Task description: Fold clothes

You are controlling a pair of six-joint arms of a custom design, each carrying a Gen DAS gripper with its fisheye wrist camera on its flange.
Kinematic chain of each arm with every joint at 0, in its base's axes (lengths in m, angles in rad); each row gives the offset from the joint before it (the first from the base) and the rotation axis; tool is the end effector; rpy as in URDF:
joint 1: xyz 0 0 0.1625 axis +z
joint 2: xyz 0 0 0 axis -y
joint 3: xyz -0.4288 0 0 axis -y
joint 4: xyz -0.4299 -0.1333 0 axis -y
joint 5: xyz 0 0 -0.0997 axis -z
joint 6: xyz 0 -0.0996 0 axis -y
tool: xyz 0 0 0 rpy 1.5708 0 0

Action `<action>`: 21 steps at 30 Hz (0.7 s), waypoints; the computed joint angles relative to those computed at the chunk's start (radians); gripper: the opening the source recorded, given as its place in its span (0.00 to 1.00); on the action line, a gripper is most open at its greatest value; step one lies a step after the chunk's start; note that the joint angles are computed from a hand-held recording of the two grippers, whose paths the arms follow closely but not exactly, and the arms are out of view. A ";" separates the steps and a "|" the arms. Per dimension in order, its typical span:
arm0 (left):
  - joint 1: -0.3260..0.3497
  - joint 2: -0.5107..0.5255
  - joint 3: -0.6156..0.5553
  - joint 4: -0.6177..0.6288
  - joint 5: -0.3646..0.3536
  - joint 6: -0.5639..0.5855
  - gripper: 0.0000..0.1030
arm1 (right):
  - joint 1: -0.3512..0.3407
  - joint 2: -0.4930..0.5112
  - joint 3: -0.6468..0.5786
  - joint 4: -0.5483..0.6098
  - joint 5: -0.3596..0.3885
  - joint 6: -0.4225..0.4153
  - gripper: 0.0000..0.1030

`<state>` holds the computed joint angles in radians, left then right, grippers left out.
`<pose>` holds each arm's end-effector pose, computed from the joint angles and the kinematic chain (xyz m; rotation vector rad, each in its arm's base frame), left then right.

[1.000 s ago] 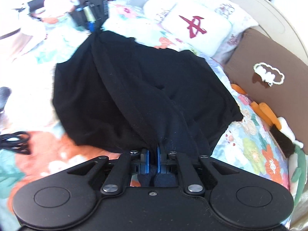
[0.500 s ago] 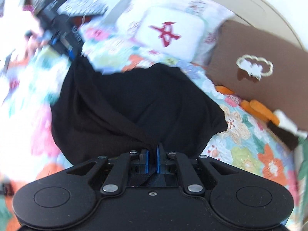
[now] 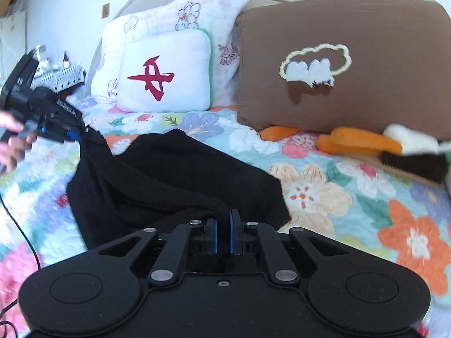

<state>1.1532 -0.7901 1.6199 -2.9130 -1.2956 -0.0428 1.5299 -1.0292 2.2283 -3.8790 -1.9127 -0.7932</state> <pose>-0.1478 -0.7285 0.1153 0.4339 2.8489 -0.8255 0.0792 -0.5093 0.1769 0.5835 -2.1112 1.0811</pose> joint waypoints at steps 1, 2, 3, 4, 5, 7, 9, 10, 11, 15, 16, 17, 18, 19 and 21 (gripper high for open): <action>0.004 0.015 -0.019 -0.009 -0.017 0.011 0.09 | -0.011 0.003 -0.016 0.011 0.012 -0.015 0.08; 0.006 0.030 -0.039 -0.018 -0.027 0.024 0.08 | -0.023 0.004 -0.031 0.026 0.032 -0.021 0.08; 0.005 0.047 -0.057 -0.025 -0.025 0.031 0.08 | -0.033 0.005 -0.047 0.040 0.047 -0.021 0.08; 0.005 0.067 -0.080 -0.028 -0.022 0.031 0.08 | -0.040 0.011 -0.065 0.048 0.055 -0.022 0.08; 0.006 0.090 -0.105 -0.030 -0.023 0.023 0.07 | -0.047 0.018 -0.085 0.053 0.061 -0.025 0.08; 0.008 0.131 -0.151 -0.039 -0.026 0.000 0.07 | -0.062 0.038 -0.122 0.037 0.069 -0.027 0.08; 0.004 0.164 -0.192 -0.041 -0.023 -0.007 0.07 | -0.077 0.053 -0.144 0.000 0.089 -0.021 0.08; 0.002 0.179 -0.204 -0.059 -0.018 -0.008 0.07 | -0.083 0.061 -0.154 -0.021 0.094 -0.028 0.08; 0.000 0.195 -0.218 -0.074 -0.011 -0.002 0.07 | -0.088 0.068 -0.166 -0.030 0.091 -0.038 0.08; -0.002 0.260 -0.290 -0.044 0.053 0.052 0.07 | -0.115 0.084 -0.185 -0.043 0.070 0.003 0.12; -0.009 0.277 -0.307 -0.021 0.101 0.099 0.07 | -0.122 0.075 -0.172 -0.033 0.068 0.012 0.15; -0.015 0.290 -0.310 -0.030 0.143 0.134 0.07 | -0.128 0.061 -0.153 -0.019 0.065 0.018 0.17; -0.020 0.300 -0.312 -0.040 0.175 0.162 0.07 | -0.131 0.042 -0.136 0.003 0.062 0.025 0.19; -0.019 0.293 -0.299 -0.056 0.165 0.148 0.07 | -0.126 0.027 -0.127 0.014 0.043 0.055 0.28; -0.018 0.277 -0.272 -0.087 0.141 0.117 0.09 | -0.113 0.000 -0.115 0.031 -0.006 0.132 0.39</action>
<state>1.1353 -0.5130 1.3481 -2.9996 -1.1543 0.0739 1.4172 -1.0290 2.1130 -3.8479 -1.9185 -0.6609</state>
